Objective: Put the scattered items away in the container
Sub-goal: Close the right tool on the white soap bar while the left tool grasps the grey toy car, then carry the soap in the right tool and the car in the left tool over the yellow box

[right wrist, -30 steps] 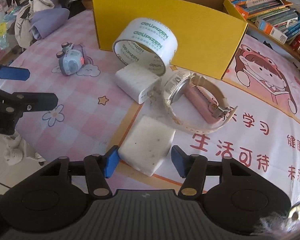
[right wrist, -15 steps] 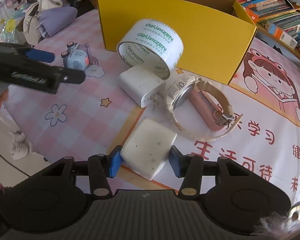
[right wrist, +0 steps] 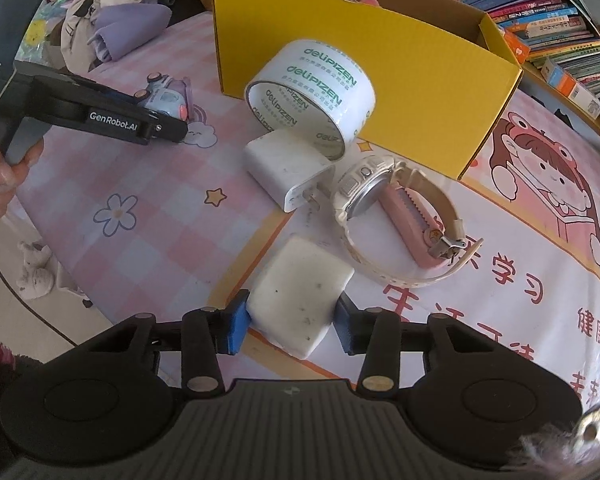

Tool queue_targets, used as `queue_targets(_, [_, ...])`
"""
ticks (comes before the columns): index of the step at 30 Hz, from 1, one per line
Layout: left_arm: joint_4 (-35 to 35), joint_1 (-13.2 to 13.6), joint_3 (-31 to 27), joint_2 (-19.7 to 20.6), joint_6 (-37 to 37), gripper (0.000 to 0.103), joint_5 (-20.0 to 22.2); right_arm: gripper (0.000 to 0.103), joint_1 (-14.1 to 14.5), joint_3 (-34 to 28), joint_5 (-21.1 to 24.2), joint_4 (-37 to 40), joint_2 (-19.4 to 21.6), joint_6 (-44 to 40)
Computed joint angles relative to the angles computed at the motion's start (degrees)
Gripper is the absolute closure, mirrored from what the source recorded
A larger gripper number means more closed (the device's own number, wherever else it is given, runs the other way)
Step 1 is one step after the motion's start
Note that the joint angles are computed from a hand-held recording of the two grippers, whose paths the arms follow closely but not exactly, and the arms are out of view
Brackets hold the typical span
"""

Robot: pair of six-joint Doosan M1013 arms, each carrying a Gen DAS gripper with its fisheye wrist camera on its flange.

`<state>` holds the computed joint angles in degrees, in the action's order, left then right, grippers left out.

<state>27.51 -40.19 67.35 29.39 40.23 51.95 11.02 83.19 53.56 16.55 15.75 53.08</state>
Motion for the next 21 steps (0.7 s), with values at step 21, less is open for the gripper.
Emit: queue_targets(21, [-0.71, -1.08, 3.33, -3.00, -1.64, 0.064, -4.80, 0.067, -0.77, 2.26, -2.42, -2.13, -2.37, 6.18])
